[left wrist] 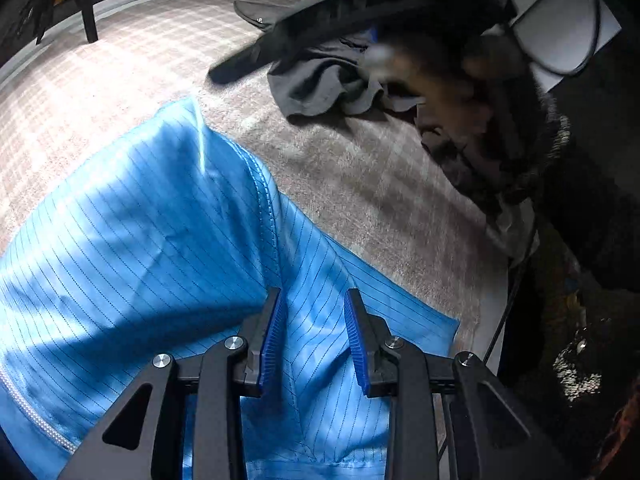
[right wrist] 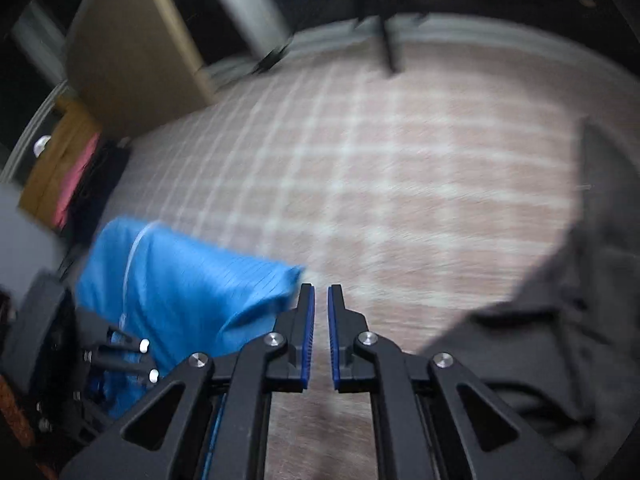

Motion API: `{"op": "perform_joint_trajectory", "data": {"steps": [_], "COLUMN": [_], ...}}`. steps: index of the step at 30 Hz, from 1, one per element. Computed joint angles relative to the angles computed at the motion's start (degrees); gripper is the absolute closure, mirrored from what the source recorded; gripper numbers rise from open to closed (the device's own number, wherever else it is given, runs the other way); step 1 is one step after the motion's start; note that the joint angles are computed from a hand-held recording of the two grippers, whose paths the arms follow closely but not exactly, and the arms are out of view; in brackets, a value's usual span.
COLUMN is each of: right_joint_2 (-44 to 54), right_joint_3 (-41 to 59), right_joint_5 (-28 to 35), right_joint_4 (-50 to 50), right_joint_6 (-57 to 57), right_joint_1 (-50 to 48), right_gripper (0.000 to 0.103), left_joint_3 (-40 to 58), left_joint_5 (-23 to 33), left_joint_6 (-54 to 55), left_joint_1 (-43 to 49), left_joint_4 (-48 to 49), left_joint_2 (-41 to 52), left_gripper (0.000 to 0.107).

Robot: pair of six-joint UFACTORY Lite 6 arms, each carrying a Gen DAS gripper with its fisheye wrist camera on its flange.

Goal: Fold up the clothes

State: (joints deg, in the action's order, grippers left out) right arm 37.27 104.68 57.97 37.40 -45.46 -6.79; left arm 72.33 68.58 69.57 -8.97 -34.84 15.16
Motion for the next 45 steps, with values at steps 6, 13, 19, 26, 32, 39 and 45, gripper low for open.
{"op": "perform_joint_trajectory", "data": {"steps": [6, 13, 19, 26, 32, 39, 45], "right_joint_2": [-5.90, -17.43, -23.72, -20.97, -35.57, -52.10, -48.16], "right_joint_3": [-9.04, -20.67, -23.58, -29.00, -35.74, -43.47, -47.51], "right_joint_5": [-0.20, -3.34, -8.13, -15.59, -13.23, -11.03, -16.10], "right_joint_4": [0.98, -4.58, -0.99, -8.29, -22.76, -18.75, -40.18], "right_joint_6": [-4.31, -1.33, 0.46, 7.68, 21.44, 31.92, 53.43], "right_joint_1": [4.60, 2.57, 10.26, 16.93, 20.82, 36.92, 53.14], "right_gripper": [0.093, 0.093, 0.092, 0.083, 0.083, 0.048, 0.048], "left_joint_3": [-0.42, 18.16, 29.25, 10.67, 7.07, -8.49, -20.50], "left_joint_5": [2.08, 17.56, 13.46, 0.64, 7.38, 23.95, 17.68], "left_joint_6": [-1.21, -4.75, -4.24, 2.94, 8.41, 20.59, 29.59], "left_joint_1": [-1.12, 20.86, 38.17, 42.51, 47.90, 54.03, 57.69], "left_joint_4": [0.60, -3.01, 1.19, 6.84, 5.26, 5.88, 9.87], "left_joint_2": [-1.32, -1.23, 6.87, 5.24, -5.03, -26.80, -36.83], "left_gripper": [0.079, 0.075, 0.073, 0.076, 0.071, 0.047, 0.043]}}
